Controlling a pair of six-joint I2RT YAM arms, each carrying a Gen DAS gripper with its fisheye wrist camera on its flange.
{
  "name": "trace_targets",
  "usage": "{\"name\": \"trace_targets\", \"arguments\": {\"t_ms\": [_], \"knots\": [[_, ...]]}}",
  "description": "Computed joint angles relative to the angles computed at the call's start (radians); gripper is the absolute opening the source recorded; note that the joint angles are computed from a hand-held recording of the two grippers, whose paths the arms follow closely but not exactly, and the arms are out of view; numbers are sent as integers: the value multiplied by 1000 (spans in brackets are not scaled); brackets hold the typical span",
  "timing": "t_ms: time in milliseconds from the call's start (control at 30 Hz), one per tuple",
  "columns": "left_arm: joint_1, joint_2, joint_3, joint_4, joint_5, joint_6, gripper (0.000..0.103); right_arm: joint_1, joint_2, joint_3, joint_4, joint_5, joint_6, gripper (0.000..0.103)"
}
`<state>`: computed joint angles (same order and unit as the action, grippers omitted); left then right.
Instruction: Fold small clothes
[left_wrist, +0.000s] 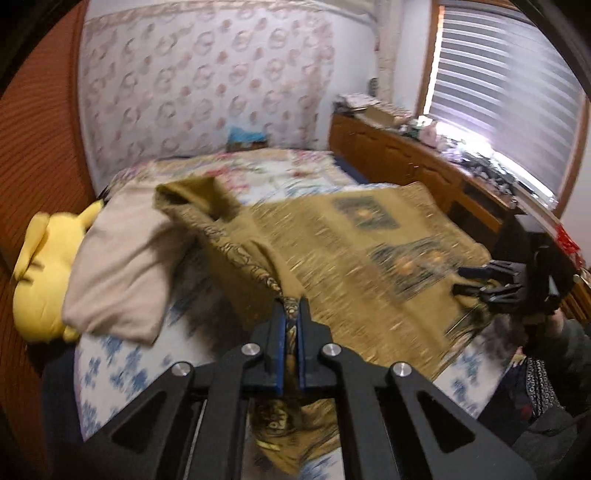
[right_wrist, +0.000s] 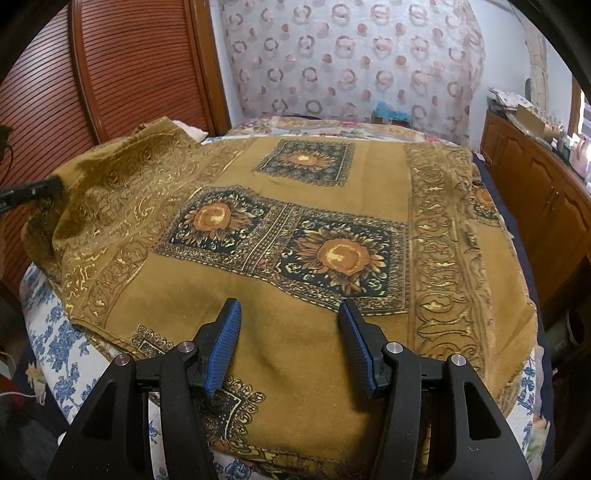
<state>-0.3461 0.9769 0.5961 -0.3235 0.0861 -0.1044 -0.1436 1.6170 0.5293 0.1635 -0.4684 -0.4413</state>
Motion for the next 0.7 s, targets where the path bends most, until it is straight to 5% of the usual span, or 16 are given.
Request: {"name": "trace_targets", "arguments": {"t_ms": [333, 700], "knots": [[-264, 311, 302, 67, -69, -43, 1, -134, -228, -18, -168, -59, -76, 56], [-442, 690, 720, 30, -53, -57, 0, -377, -274, 37, -307, -181, -194, 56]]}}
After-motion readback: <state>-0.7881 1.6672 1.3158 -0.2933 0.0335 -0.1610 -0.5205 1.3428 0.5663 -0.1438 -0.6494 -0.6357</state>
